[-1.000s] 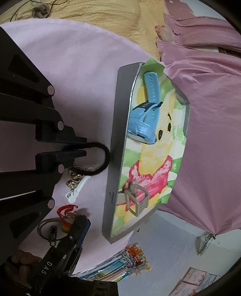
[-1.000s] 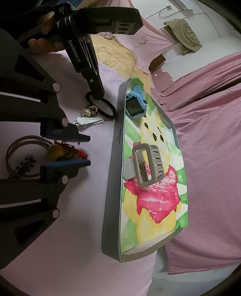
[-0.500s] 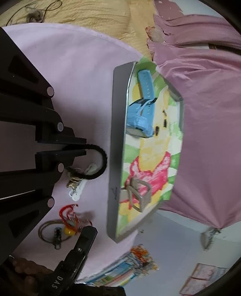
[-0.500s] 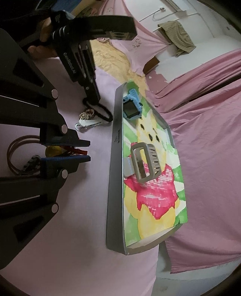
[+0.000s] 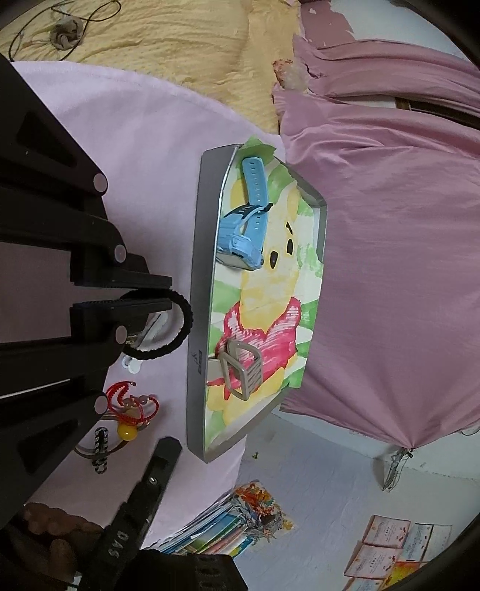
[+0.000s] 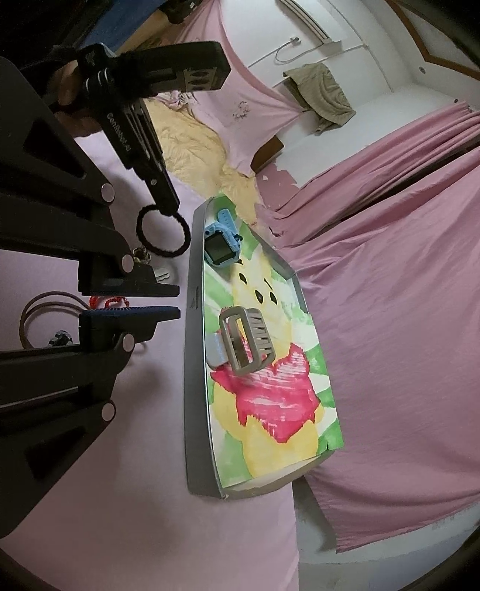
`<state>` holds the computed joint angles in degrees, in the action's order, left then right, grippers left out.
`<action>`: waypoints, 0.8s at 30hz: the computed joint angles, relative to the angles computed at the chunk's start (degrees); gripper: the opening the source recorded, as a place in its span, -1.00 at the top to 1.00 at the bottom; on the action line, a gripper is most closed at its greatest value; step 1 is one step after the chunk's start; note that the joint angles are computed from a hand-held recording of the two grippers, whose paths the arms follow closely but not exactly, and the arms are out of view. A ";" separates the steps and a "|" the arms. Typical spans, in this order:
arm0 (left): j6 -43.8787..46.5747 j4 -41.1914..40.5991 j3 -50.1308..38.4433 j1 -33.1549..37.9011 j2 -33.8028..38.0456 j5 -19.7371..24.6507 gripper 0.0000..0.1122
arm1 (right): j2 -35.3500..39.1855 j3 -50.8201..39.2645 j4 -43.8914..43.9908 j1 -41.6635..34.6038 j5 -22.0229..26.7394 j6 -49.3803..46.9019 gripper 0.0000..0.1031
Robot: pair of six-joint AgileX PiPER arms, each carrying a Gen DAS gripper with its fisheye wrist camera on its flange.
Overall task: Organize jewelry
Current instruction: 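Carry the black hair tie with the left tool while the right tool carries the red cord to the tray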
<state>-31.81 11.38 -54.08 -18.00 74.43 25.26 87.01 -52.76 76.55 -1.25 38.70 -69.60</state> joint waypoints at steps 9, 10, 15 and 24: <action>-0.08 -1.38 1.16 0.56 0.80 0.06 0.92 | 3.16 -3.75 -15.19 3.39 -4.19 14.65 0.91; 0.10 -1.59 1.25 0.69 0.83 -0.06 0.92 | 3.65 -4.49 -16.98 3.81 -4.43 16.26 0.91; 1.72 -3.39 1.75 1.58 0.93 -0.79 0.92 | 7.00 -10.19 -26.76 5.96 -2.79 23.52 0.90; 6.26 -8.14 2.08 2.74 2.19 -1.94 0.92 | 8.68 -14.35 -35.21 7.32 -0.06 31.14 0.84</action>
<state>-25.55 3.24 -52.00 -15.26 76.62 23.32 95.69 -67.11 41.35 6.06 38.64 -38.46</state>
